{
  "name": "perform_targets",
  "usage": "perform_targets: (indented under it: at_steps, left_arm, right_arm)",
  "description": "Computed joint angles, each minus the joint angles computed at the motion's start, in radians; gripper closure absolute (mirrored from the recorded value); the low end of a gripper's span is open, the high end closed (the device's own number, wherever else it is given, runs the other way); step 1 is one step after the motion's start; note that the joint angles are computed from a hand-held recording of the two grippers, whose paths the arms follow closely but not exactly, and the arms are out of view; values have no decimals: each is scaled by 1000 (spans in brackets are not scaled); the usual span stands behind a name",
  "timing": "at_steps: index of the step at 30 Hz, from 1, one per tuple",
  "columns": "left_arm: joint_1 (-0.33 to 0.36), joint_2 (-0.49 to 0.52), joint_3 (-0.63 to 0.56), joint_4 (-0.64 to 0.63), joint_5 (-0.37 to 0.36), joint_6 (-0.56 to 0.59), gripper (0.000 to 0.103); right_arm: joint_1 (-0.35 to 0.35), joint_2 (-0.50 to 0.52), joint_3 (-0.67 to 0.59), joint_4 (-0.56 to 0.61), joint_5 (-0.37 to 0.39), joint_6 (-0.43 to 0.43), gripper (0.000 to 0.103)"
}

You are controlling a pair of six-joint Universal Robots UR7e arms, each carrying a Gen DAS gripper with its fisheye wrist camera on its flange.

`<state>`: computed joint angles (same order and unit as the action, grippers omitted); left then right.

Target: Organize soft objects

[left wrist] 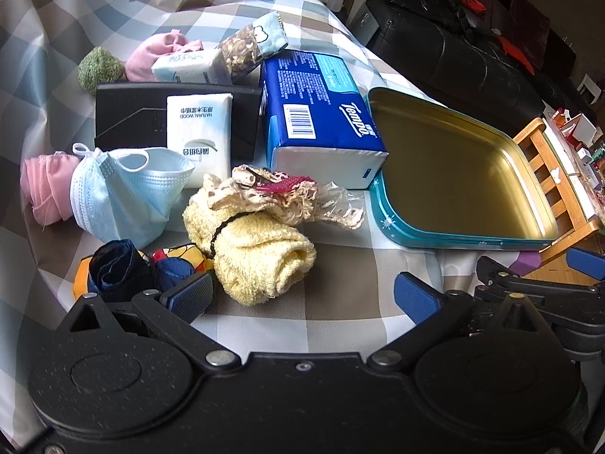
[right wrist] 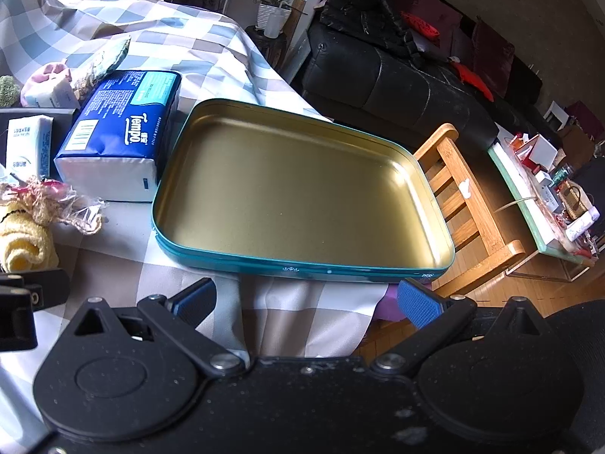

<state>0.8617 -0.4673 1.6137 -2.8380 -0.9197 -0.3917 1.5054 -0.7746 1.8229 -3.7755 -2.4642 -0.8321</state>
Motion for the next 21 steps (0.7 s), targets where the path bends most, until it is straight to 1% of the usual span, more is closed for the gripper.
perform_targets:
  at_steps: [6, 10, 13, 16, 21]
  left_arm:
    - [-3, -1, 0, 14, 8, -6, 4]
    - [-2, -1, -4, 32, 9, -6, 4]
    - [4, -6, -11, 64, -10, -15, 4]
    - [14, -17, -17, 116, -45, -26, 4]
    - [23, -35, -48, 230, -80, -46, 4]
  right_arm:
    - [2, 8, -9, 10, -15, -4, 1]
    - [2, -1, -3, 40, -9, 27, 1]
    - [1, -9, 0, 75, -8, 59, 1]
    - [0, -25, 7, 132, -4, 114, 1]
    - [-5, -71, 20, 293, 19, 258, 1]
